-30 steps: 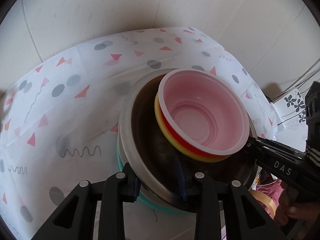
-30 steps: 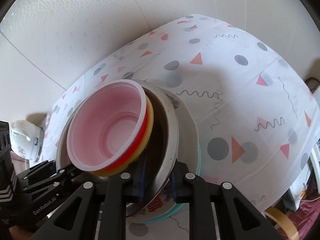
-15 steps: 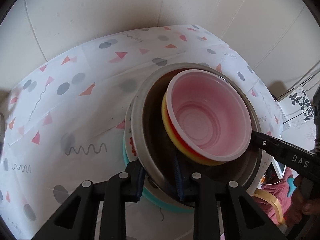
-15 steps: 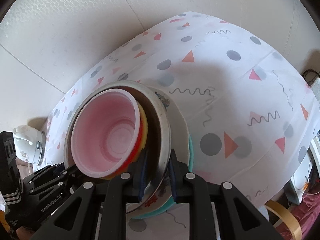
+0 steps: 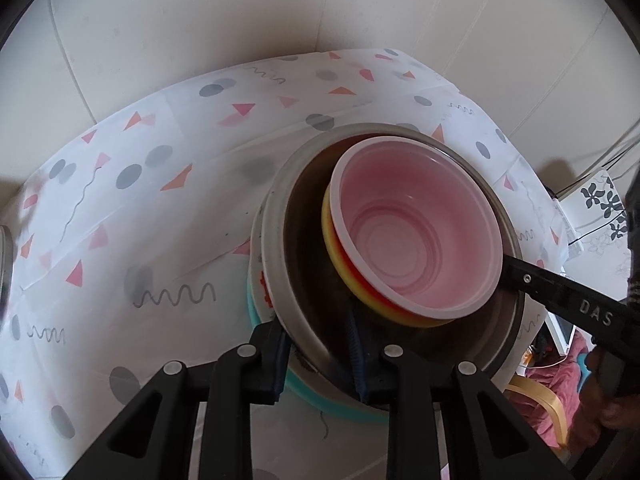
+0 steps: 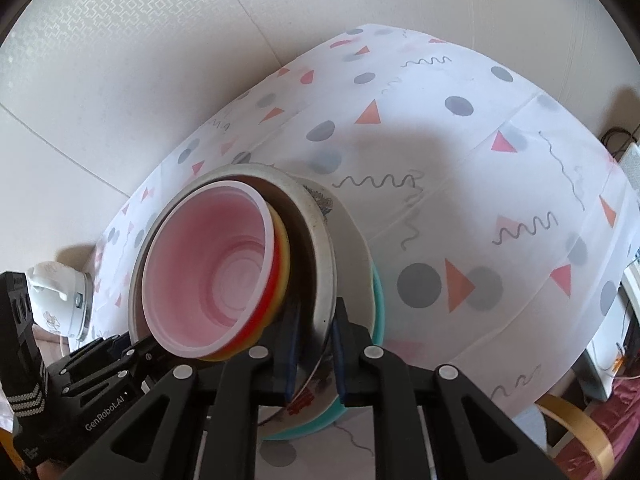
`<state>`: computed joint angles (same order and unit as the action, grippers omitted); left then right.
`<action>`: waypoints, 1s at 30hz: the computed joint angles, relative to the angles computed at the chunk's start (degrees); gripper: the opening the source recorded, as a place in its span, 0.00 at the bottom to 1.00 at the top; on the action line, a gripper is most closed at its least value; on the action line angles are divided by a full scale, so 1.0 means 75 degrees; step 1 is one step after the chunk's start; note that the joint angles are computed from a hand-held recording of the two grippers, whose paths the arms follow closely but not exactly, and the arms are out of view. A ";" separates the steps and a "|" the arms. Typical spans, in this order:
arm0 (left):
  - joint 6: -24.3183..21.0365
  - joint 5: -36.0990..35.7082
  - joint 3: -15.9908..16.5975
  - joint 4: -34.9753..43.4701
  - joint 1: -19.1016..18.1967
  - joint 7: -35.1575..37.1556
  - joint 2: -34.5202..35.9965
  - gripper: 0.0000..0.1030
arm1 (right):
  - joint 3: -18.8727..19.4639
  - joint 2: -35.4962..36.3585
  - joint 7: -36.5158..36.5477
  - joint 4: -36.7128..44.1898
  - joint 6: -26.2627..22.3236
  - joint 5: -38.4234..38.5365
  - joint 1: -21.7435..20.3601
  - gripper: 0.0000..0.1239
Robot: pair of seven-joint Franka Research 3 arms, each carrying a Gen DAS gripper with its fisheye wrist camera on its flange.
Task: Organize plates and bowls
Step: 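Lower the steel bowl onto the floral plates and open both grippers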
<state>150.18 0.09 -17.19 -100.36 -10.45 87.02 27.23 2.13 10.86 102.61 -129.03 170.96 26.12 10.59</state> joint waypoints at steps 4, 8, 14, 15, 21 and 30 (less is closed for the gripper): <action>0.0313 0.0071 -0.0010 -0.0329 0.0054 0.0132 -0.0259 0.27 | -0.0311 0.0028 0.0597 0.0023 -0.0021 -0.0646 0.0293 0.16; 0.0489 -0.0102 -0.0123 -0.0544 0.0195 0.0374 -0.0408 0.27 | -0.0568 0.0062 0.1251 0.0024 -0.0079 -0.1390 0.0525 0.16; 0.0641 -0.0091 -0.0109 -0.0671 0.0184 0.0530 -0.0485 0.27 | -0.0816 -0.0009 0.2079 -0.0138 0.0023 -0.2378 0.0738 0.15; 0.0653 -0.0096 -0.0109 -0.0671 0.0182 0.0541 -0.0480 0.27 | -0.0738 -0.0015 0.2048 -0.0160 0.0047 -0.2325 0.0668 0.15; 0.0780 0.0115 -0.0018 -0.0677 0.0090 0.0508 -0.0450 0.27 | -0.0813 -0.0036 0.2453 -0.0253 0.0173 -0.2742 0.0738 0.14; 0.0703 -0.0094 -0.0169 -0.0704 0.0276 0.0692 -0.0496 0.30 | -0.0771 -0.0211 0.2537 -0.0566 0.0609 -0.2478 0.0740 0.14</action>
<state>155.45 -0.62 -18.46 -105.64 -8.38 92.20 23.50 -3.65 9.28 121.64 -133.27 175.53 7.54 16.13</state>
